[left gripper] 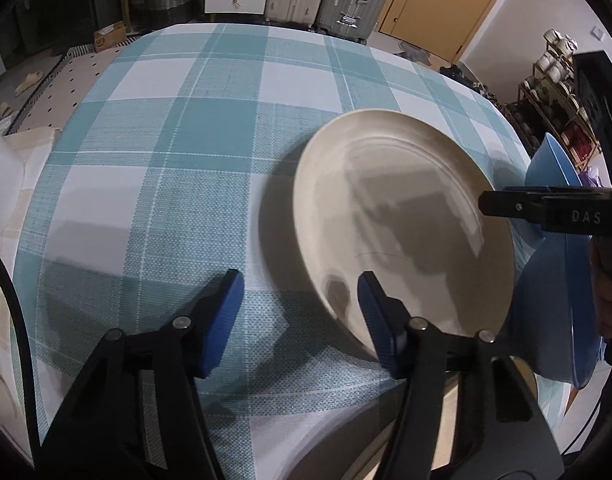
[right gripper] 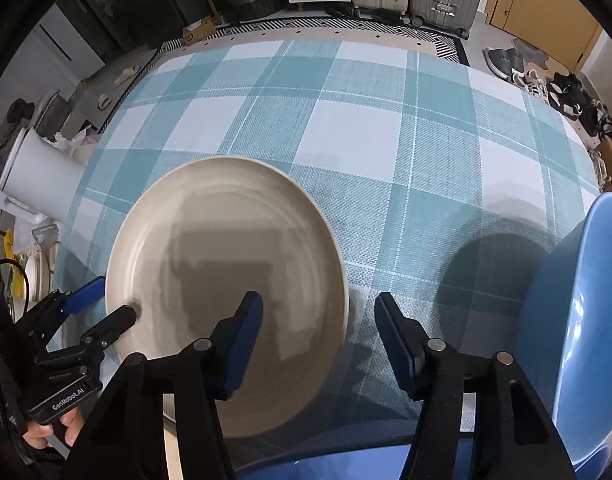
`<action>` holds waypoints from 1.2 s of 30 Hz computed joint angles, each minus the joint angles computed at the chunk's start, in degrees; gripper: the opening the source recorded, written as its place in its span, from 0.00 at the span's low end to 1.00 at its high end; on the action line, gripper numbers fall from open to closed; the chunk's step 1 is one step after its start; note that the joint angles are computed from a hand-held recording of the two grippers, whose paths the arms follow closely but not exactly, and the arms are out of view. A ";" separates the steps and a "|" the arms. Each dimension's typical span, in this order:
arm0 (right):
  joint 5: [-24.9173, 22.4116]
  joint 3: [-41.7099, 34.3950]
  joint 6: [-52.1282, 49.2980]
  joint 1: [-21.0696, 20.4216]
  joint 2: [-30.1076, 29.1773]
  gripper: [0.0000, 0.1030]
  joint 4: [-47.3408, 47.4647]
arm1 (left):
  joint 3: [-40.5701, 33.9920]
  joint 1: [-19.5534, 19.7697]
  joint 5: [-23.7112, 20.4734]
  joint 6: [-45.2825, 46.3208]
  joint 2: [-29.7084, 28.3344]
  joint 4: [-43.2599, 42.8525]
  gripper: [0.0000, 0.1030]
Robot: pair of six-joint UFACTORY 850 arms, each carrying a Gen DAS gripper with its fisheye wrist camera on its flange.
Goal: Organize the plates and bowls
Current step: 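Grasp a cream plate rim with the left gripper while the right gripper grasps another plate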
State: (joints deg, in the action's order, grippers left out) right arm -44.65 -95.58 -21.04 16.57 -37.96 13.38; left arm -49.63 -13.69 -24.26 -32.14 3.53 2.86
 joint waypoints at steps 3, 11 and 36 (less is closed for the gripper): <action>-0.11 -0.34 0.87 0.28 -0.37 0.50 -1.46 | 0.11 -0.50 0.03 -0.45 0.08 0.92 0.50; -1.39 -1.11 1.47 0.72 -1.29 0.32 -3.92 | 0.33 -1.36 0.45 -0.37 0.31 2.16 0.29; 3.82 1.70 -0.06 1.19 1.57 0.15 -2.29 | 0.91 -2.32 1.19 -8.98 3.12 10.61 0.18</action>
